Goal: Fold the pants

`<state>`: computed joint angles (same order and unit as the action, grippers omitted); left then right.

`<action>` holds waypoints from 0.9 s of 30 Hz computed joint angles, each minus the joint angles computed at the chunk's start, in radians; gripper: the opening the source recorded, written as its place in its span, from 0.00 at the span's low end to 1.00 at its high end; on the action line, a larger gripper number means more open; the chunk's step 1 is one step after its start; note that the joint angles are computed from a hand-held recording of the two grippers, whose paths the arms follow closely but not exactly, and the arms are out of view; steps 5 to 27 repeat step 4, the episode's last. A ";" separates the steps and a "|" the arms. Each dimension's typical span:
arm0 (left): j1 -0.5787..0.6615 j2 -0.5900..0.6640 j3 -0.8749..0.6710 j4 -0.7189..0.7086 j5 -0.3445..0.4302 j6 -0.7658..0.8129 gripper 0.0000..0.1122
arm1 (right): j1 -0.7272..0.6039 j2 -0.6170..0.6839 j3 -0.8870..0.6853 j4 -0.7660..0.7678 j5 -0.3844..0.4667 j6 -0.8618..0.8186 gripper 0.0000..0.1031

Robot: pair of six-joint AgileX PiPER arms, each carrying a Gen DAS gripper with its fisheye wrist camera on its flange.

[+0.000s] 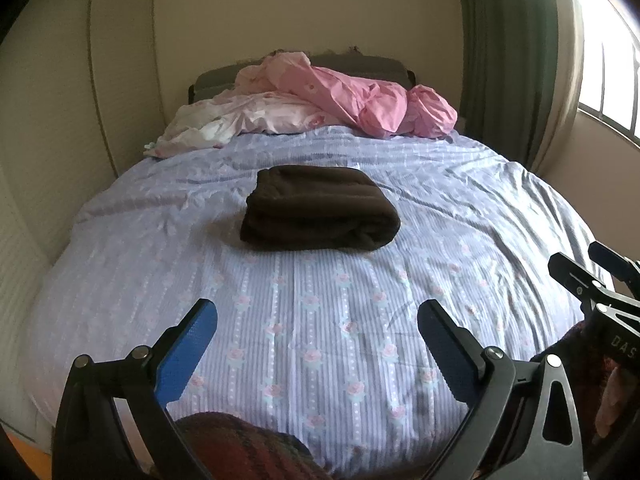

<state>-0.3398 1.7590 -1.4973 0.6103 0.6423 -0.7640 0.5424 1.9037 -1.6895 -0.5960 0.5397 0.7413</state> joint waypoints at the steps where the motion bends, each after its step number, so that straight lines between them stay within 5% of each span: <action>1: -0.001 0.000 -0.001 0.003 0.001 -0.004 0.91 | 0.000 0.000 0.000 0.001 0.002 -0.001 0.84; 27: -0.001 -0.002 0.000 0.015 0.000 -0.018 0.91 | -0.003 -0.002 0.002 0.004 -0.003 -0.005 0.84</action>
